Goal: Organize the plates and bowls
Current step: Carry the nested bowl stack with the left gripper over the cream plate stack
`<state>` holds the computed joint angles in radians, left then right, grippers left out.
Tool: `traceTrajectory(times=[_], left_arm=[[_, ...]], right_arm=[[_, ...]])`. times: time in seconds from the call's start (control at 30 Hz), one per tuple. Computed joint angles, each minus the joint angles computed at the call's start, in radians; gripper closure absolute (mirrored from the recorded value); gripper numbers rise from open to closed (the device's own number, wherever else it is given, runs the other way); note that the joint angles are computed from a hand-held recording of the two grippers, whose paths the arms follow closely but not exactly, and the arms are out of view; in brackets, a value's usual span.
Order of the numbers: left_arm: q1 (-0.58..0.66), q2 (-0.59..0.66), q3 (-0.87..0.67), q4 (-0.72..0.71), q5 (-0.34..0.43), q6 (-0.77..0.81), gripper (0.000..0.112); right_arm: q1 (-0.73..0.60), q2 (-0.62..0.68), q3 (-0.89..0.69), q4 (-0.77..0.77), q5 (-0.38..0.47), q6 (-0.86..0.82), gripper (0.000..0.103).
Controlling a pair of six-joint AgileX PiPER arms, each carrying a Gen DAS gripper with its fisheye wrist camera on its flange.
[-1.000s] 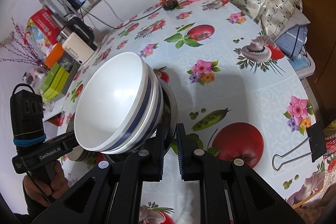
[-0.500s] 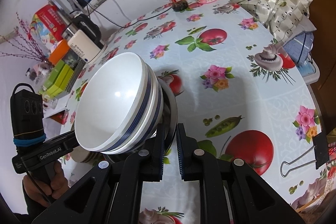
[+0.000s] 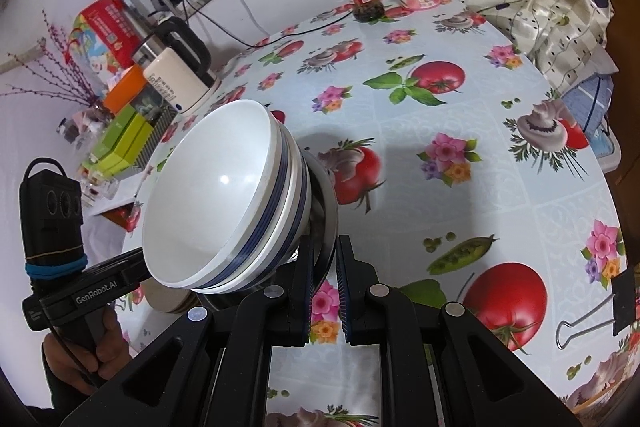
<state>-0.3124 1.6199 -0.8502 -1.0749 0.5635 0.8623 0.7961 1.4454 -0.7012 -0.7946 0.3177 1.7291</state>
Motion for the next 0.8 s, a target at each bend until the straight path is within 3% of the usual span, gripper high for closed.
traceTrajectory(times=[0.8], left_arm=[[0.132, -0.078, 0.064, 0.02, 0.016, 0.015, 0.1]], right_arm=[[0.003, 0.122, -0.146, 0.131, -0.039, -0.192, 0.091]])
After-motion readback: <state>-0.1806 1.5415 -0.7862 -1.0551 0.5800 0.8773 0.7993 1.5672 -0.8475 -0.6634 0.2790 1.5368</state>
